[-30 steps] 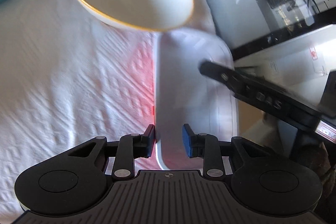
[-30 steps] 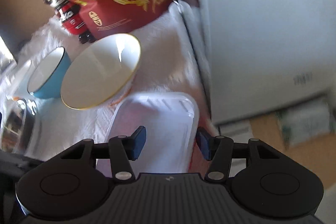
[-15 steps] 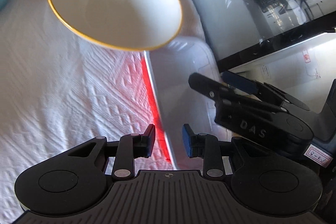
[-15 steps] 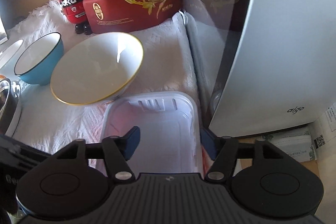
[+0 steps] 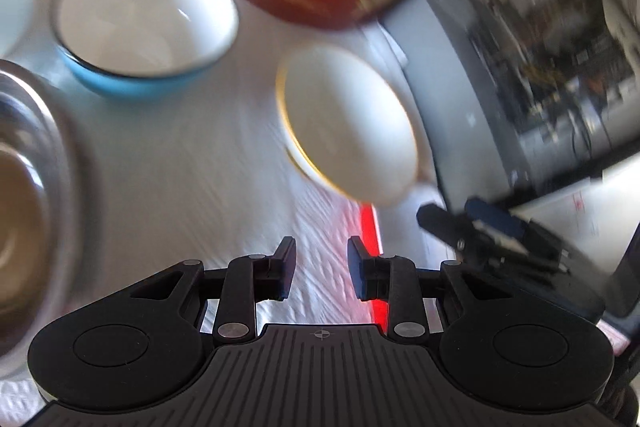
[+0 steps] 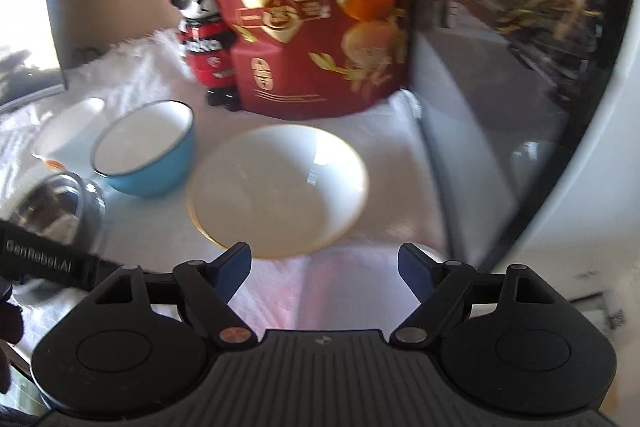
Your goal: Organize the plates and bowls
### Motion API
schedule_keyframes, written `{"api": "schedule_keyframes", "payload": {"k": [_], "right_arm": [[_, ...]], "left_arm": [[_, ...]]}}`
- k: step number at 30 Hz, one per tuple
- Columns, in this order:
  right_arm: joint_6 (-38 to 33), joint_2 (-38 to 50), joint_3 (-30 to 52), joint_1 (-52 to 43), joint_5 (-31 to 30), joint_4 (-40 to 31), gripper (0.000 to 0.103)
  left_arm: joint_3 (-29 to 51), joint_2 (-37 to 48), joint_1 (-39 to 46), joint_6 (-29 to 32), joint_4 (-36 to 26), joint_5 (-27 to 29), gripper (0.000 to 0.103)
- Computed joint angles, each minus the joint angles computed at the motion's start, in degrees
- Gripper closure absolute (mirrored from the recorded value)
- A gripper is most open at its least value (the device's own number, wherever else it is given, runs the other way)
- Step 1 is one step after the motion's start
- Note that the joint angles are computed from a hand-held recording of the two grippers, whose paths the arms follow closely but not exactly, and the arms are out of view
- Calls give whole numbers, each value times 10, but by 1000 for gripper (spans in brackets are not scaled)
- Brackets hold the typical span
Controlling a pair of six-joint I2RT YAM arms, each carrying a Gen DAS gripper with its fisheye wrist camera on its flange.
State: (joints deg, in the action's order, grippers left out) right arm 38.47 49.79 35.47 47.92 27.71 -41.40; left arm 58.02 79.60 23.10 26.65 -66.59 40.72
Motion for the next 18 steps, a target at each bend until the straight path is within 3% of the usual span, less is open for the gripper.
{"api": "schedule_keyframes", "payload": {"k": [7, 12, 18], "right_arm": [[-45, 74, 36, -78, -99, 69, 15], [-71, 115, 67, -176, -179, 67, 15], [-131, 164, 82, -199, -151, 82, 15]], "left_arm": [[32, 32, -7, -107, 73, -9, 72], [45, 40, -51, -171, 118, -27, 72], [37, 54, -117, -238, 171, -87, 72]]}}
